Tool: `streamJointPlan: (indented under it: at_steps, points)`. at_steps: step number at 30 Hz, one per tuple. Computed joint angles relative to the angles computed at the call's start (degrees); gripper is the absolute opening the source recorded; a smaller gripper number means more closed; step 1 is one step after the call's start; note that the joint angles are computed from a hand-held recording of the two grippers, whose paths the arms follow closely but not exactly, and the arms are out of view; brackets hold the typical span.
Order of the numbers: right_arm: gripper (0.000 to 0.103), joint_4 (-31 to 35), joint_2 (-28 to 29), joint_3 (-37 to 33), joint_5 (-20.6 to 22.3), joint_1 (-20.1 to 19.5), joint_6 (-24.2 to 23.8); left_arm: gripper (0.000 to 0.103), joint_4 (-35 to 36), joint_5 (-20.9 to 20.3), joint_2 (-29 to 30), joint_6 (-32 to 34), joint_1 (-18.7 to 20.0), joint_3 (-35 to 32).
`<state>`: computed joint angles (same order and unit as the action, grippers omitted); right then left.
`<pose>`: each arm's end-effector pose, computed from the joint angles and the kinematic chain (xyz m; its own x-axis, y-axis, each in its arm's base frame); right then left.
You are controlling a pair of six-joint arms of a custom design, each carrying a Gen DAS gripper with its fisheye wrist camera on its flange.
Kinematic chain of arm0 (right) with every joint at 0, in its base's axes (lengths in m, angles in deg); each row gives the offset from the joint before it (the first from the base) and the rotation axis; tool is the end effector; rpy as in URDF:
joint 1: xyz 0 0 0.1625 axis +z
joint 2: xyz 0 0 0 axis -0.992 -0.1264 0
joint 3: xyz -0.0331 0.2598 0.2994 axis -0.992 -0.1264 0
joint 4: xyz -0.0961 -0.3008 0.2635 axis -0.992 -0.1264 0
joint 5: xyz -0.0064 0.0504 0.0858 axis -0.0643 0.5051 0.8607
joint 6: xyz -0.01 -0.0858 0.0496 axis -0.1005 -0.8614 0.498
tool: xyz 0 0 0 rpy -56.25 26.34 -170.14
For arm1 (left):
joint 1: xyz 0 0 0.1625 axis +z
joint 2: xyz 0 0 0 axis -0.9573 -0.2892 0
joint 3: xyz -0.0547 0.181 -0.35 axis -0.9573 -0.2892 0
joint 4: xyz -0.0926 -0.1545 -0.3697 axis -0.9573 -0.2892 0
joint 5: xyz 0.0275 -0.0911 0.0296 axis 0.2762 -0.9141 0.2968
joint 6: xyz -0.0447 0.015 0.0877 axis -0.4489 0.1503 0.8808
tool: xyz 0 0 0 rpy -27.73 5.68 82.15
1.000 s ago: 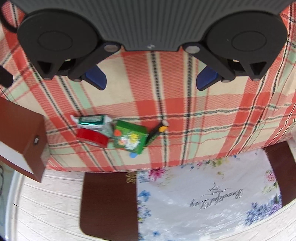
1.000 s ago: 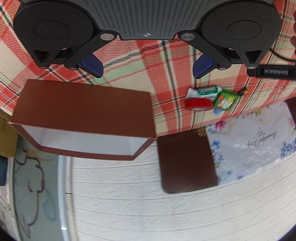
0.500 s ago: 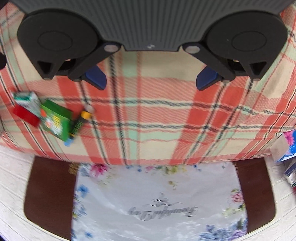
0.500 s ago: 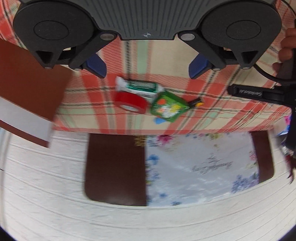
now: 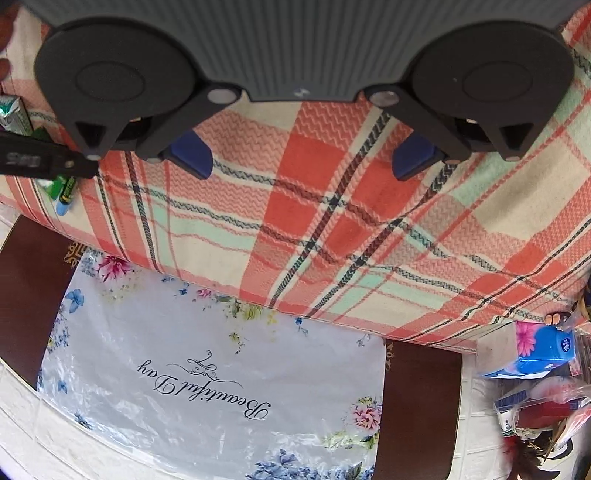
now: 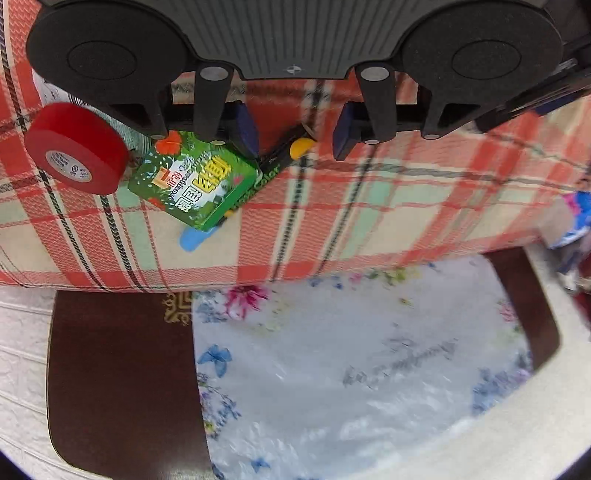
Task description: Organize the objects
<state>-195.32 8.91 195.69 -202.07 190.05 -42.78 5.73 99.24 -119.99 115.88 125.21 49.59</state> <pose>0.2474 -0.5335 0.0826 -0.8060 -0.0443 0.5902 -0.4799 0.6325 -0.6080 -0.1284 -0.5184 0.1541 -0.8079 -0.1746 -0.5629 0.4041 0.5310 -0.7448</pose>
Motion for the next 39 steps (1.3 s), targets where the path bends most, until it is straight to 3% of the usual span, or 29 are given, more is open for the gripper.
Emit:
streamJointPlan:
  at_steps: [2, 3, 4, 10, 12, 15, 17, 20, 21, 24, 25, 26, 28, 29, 34, 39]
  points:
    - [0.036, -4.31, 2.15, -0.98, -0.5, -0.28, -4.79, 0.103, -0.08, 0.09, 0.0, 0.19, 0.01, 0.06]
    - [0.024, -6.7, 2.96, -0.96, -1.28, -0.15, -7.56, 0.103, -0.29, 0.5, -0.06, 0.69, 0.37, -0.02]
    - [0.019, -7.98, 2.81, -0.02, -1.21, -0.11, -8.57, 0.103, -0.33, 0.51, -0.02, 0.8, 0.39, -0.01]
    - [0.014, -10.91, -4.24, 13.37, 0.37, 0.29, -8.19, 0.103, -0.37, 0.83, 0.26, 2.08, 0.13, 0.03]
    - [0.014, -10.96, -7.73, 19.16, 1.3, 0.18, -4.35, 0.103, 0.44, 1.54, 0.59, 2.55, 0.13, -0.35]
    - [0.014, -5.45, -16.82, 27.28, 6.85, -1.87, 8.6, 0.103, 9.64, 2.99, 2.62, -1.74, -0.89, -3.32]
    - [0.014, -3.35, -21.33, 31.06, 10.94, -3.85, 14.43, 0.103, 17.53, 8.65, 2.78, -9.27, -2.12, -4.44]
    - [0.014, -3.19, -24.65, 34.69, 17.94, -7.2, 20.79, 0.102, 26.46, 24.96, 3.3, -16.94, -2.07, -7.03]
    - [0.014, -3.79, -25.1, 35.68, 20.53, -8.18, 22.64, 0.102, 28.25, 28.21, 4.2, -17.81, -2.27, -7.94]
    - [0.014, -6.34, -26.33, 38.01, 25.2, -9.56, 23.24, 0.087, 33.14, 33.35, 7.74, -18.61, -3.44, -10.98]
    - [0.014, -7.32, -26.6, 38.61, 26.17, -9.64, 22.51, 0.077, 34.19, 35.87, 8.56, -19.4, -3.34, -11.79]
    - [0.014, -8.32, -27.07, 39.4, 27.19, -9.76, 21.72, 0.059, 35.34, 38.53, 9.52, -20.32, -2.97, -12.85]
    - [0.014, -9.24, -29.03, 41.22, 29.05, -10.43, 20.67, 0.033, 37.36, 44.08, 11.8, -23.04, -2.05, -14.62]
    - [0.015, -9.29, -29.77, 41.79, 29.65, -10.89, 20.5, 0.028, 37.58, 46.28, 12.58, -24.09, -1.8, -15.12]
    - [0.015, -11.95, -33.46, 45.22, 34.1, -15.04, 18.86, 0.022, 37.44, 45.87, 14.43, -22.34, -5.49, -16.81]
    - [0.015, -20.6, -34.59, 45.25, 32.4, -14.95, 13.42, 0.021, 41.72, 44.3, 20.96, -15.18, -10.43, -27.16]
